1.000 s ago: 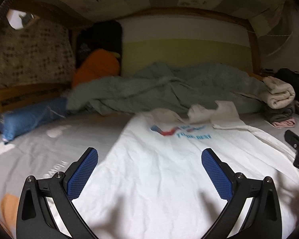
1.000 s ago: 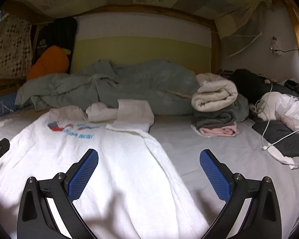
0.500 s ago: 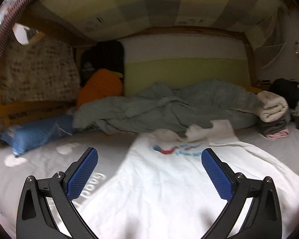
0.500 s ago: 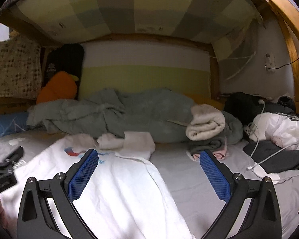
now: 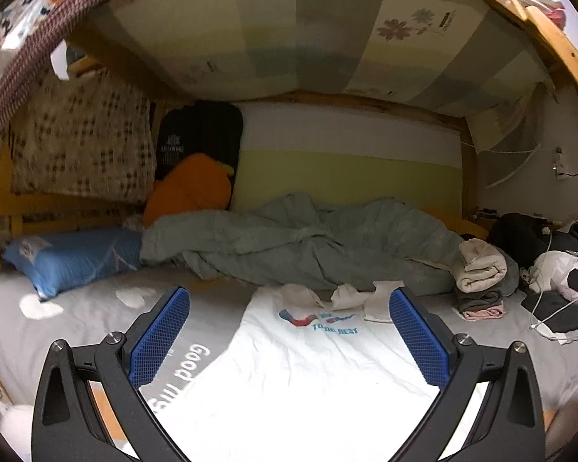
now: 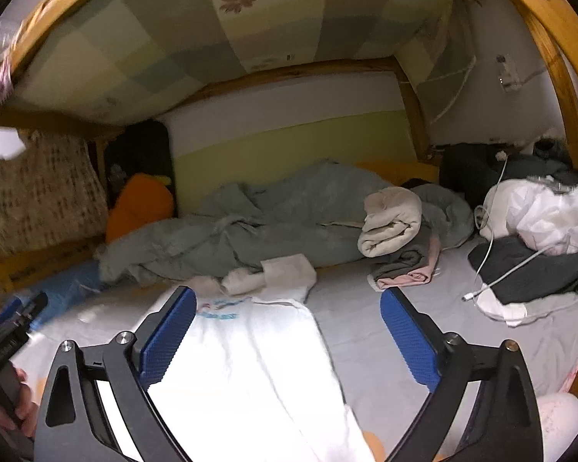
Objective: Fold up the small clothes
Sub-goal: 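Reach the left tool to the T-shirt's side edge and close on it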
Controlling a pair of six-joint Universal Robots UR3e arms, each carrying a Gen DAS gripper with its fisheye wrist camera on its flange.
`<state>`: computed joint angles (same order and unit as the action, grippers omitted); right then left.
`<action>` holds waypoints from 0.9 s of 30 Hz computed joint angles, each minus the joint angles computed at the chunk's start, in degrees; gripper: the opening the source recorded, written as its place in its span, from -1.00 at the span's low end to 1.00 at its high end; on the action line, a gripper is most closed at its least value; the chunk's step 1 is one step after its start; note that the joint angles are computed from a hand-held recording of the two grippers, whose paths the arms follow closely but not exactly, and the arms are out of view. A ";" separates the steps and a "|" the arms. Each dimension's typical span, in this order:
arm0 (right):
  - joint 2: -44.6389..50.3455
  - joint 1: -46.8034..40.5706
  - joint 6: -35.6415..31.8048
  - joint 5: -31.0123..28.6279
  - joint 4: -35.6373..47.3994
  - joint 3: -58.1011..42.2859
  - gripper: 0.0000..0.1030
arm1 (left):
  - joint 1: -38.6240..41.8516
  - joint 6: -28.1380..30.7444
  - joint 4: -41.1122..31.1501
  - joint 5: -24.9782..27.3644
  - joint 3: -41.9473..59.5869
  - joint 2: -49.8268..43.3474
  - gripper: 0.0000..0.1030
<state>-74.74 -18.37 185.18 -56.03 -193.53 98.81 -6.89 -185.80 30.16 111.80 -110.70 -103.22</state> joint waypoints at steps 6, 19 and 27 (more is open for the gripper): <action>-6.52 -4.59 0.07 0.26 -3.15 10.68 0.78 | -1.76 -0.19 3.01 1.14 -7.53 5.39 1.00; 3.64 0.45 -8.71 -11.91 30.19 3.82 0.06 | -2.20 -5.80 0.19 2.26 -12.16 2.71 1.00; 6.89 -3.45 -6.70 -9.18 30.92 4.14 -0.18 | 1.60 -11.36 -1.64 -5.86 -14.69 4.83 1.00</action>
<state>-67.85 -21.82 178.48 -65.20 -162.61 102.95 -5.29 -197.16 28.52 105.95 -125.39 -98.39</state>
